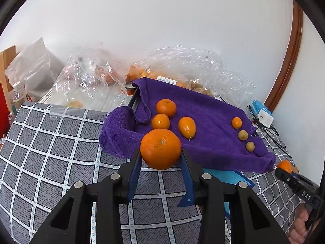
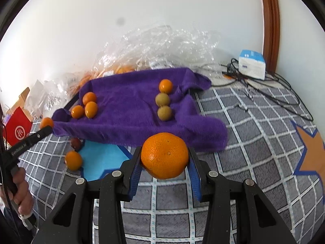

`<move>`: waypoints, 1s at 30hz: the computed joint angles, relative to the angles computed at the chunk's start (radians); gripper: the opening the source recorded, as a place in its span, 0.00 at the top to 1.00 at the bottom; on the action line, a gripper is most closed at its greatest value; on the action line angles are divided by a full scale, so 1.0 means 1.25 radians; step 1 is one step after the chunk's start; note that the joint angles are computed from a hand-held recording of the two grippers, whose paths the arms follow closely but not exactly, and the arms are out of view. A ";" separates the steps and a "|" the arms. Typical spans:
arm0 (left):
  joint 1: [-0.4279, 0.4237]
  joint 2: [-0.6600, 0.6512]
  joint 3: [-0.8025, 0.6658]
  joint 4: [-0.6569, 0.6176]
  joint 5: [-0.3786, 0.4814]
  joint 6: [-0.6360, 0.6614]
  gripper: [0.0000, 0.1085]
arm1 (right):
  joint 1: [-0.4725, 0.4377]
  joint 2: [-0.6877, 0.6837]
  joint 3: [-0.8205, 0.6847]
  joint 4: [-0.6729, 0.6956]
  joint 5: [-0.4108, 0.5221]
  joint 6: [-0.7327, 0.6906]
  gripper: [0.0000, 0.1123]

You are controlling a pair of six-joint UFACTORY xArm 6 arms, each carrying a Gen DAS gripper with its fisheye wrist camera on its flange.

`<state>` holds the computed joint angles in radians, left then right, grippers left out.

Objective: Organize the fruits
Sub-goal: 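Carry the large orange with the right tool while the left tool grasps another orange, then lower both oranges onto the purple towel and open both tools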

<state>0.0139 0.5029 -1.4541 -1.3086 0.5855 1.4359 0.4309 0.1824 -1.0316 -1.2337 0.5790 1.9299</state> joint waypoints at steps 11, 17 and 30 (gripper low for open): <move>0.006 -0.016 -0.008 0.016 0.011 -0.020 0.67 | -0.021 0.002 -0.061 0.030 0.001 -0.090 0.62; 0.008 -0.024 -0.038 0.076 0.013 -0.075 0.67 | -0.049 0.046 -0.111 0.044 -0.036 -0.123 0.62; -0.015 0.074 -0.216 0.211 0.036 -0.247 0.67 | -0.095 0.208 -0.289 0.161 -0.094 -0.308 0.62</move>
<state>-0.0048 0.5957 -1.7238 -1.0451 0.6302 1.1273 0.3122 0.4424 -1.3934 -1.0321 0.4621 1.5454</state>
